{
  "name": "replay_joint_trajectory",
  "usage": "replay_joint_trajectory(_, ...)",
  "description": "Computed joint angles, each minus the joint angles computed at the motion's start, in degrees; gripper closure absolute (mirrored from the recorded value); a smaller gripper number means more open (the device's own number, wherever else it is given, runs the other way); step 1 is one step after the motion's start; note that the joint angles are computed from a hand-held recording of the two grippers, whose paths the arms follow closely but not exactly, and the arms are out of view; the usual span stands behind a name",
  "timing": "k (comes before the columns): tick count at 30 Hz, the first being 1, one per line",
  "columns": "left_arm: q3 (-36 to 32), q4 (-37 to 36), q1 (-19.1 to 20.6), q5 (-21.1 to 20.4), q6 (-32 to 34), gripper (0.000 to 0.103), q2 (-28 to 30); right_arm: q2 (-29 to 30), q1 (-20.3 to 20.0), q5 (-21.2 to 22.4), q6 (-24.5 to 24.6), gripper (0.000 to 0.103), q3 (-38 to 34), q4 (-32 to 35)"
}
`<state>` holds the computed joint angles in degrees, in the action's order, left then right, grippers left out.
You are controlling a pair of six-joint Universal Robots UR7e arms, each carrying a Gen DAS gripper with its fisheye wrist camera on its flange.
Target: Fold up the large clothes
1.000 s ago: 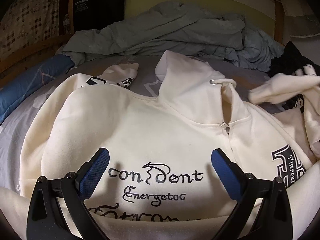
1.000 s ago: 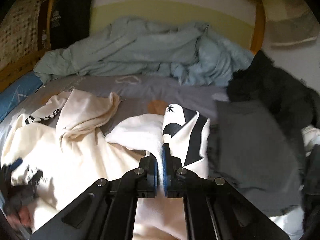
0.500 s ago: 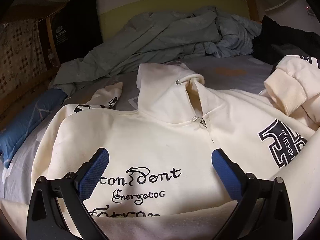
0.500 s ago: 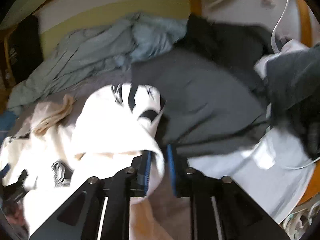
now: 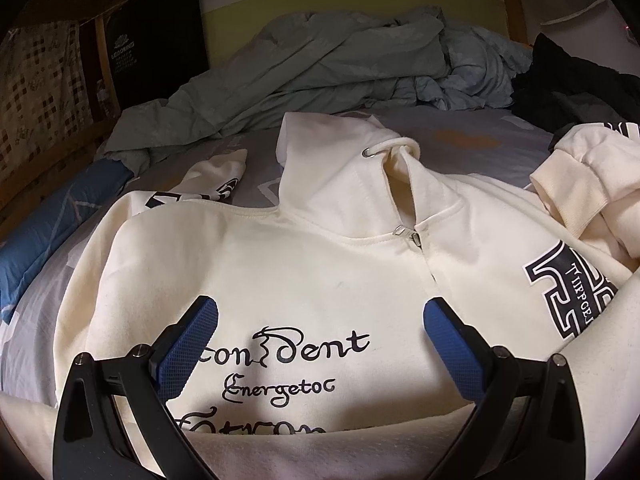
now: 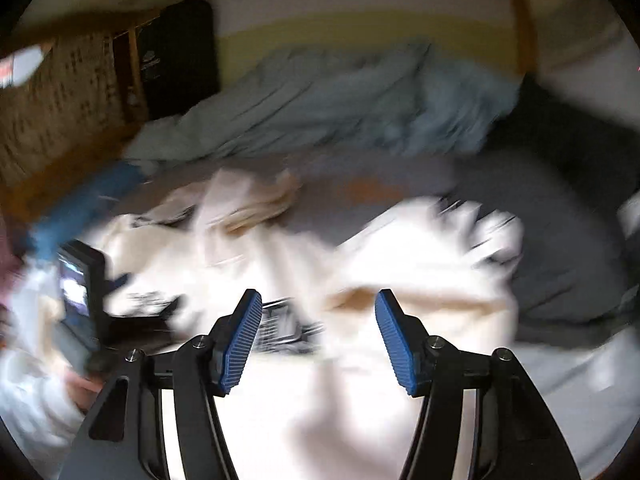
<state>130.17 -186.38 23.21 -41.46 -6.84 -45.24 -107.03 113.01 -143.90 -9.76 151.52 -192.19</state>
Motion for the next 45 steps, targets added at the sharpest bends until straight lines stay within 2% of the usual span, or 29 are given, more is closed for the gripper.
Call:
replay_joint_trajectory(1,-0.03,0.18,0.13,-0.24,-0.21,0.000,-0.13,0.08,-2.73,2.34,2.34,0.042,-0.71,2.33)
replay_joint_trajectory(3,0.09,0.17,0.29,-0.38,-0.63,0.000,-0.38,3.64,-7.73,3.33,4.80,0.042,-2.00,0.52)
replay_joint_trajectory(4,0.13,0.03,0.33,-0.40,-0.75,0.000,-0.42,6.57,-10.83,2.40,6.38,0.042,-3.15,-1.79)
replay_joint_trajectory(6,0.25,-0.26,0.37,-0.63,-0.82,0.000,-0.50,9.92,-13.62,1.00,8.10,0.042,-4.57,-3.96)
replay_joint_trajectory(8,0.14,-0.01,0.46,-0.86,-0.96,0.000,-0.49,12.32,-16.45,1.73,6.54,0.042,-6.51,-6.47)
replay_joint_trajectory(10,0.03,0.31,0.47,-0.93,-1.13,0.000,-0.50,16.35,-16.94,0.12,4.13,0.043,-9.08,-10.54)
replay_joint_trajectory(12,-0.11,0.64,0.56,-1.05,-1.40,0.000,-0.52,18.22,-16.94,-1.33,4.61,0.074,-10.81,-9.73)
replay_joint_trajectory(13,-0.26,1.44,0.70,-1.23,-1.91,0.000,-0.68,17.73,-16.41,-2.13,7.45,0.091,-10.15,-7.83)
replay_joint_trajectory(14,-0.54,2.95,1.06,-1.66,-2.74,0.000,-1.07,16.68,-15.96,-0.72,9.38,0.091,-9.73,-7.03)
replay_joint_trajectory(15,-0.81,4.56,1.51,-1.99,-3.91,0.000,-1.59,16.46,-14.88,1.58,9.04,0.091,-9.08,-8.63)
replay_joint_trajectory(16,-0.92,5.58,1.89,-1.91,-5.30,0.000,-2.28,17.41,-12.91,3.56,6.53,0.091,-8.91,-10.89)
replay_joint_trajectory(17,-0.80,5.09,2.00,-1.16,-5.64,0.000,-2.82,18.83,-11.56,3.90,6.11,0.091,-9.03,-11.75)
replay_joint_trajectory(18,-0.33,2.20,1.43,1.98,-4.92,0.000,-2.97,18.68,-10.16,5.44,6.32,0.091,-9.29,-10.23)
replay_joint_trajectory(19,0.02,-3.09,0.31,7.12,-2.21,0.000,-2.57,17.94,-8.88,8.85,7.83,0.091,-9.79,-6.85)
replay_joint_trajectory(21,-0.65,-13.69,-0.79,13.04,7.44,0.000,-2.65,17.48,-7.57,13.68,8.92,0.091,-10.55,-3.63)
replay_joint_trajectory(23,-1.48,-17.07,-0.89,15.12,13.05,0.000,-5.65,18.95,-5.69,17.53,8.71,0.091,-11.92,-2.26)
replay_joint_trajectory(26,-1.64,-21.32,-0.36,17.73,18.38,0.000,-9.97,24.45,-2.72,19.85,6.39,0.091,-15.25,-3.61)
replay_joint_trajectory(27,-1.83,-25.02,0.09,18.59,21.77,0.000,-10.31,26.33,-2.05,20.55,6.09,0.091,-16.29,-4.40)
replay_joint_trajectory(28,-2.45,-27.92,0.75,19.88,24.68,0.000,-10.13,28.81,-1.72,23.00,6.14,0.091,-17.83,-5.03)
replay_joint_trajectory(29,-3.33,-28.95,1.50,21.91,26.22,0.000,-10.04,30.16,-1.18,23.86,6.69,0.091,-18.36,-5.45)
replay_joint_trajectory(30,-3.90,-27.87,2.42,23.37,25.62,0.000,-10.77,32.63,-0.93,25.44,7.35,0.091,-19.87,-5.79)
replay_joint_trajectory(31,-4.24,-25.37,3.32,23.17,23.56,0.000,-12.06,33.90,-0.46,25.52,7.91,0.091,-20.45,-6.13)
replay_joint_trajectory(34,-3.40,-18.54,5.00,22.02,15.93,0.000,-16.54,39.17,-1.72,29.70,10.02,0.091,-22.76,-7.92)
replay_joint_trajectory(37,-3.40,-18.13,5.66,22.93,15.35,0.000,-17.12,45.24,-4.17,27.68,11.76,0.090,-24.61,-8.54)
replay_joint_trajectory(40,-3.39,-12.94,6.52,21.16,11.58,0.000,-18.04,46.87,-7.78,30.28,15.82,0.090,-24.11,-5.74)
replay_joint_trajectory(42,-3.09,-10.65,6.53,20.87,9.98,0.000,-18.52,47.43,-9.17,29.14,17.25,0.085,-23.32,-4.18)
replay_joint_trajectory(45,-3.25,-8.91,6.64,20.98,8.39,0.000,-18.83,48.34,-8.76,25.95,14.43,0.067,-22.55,-4.70)
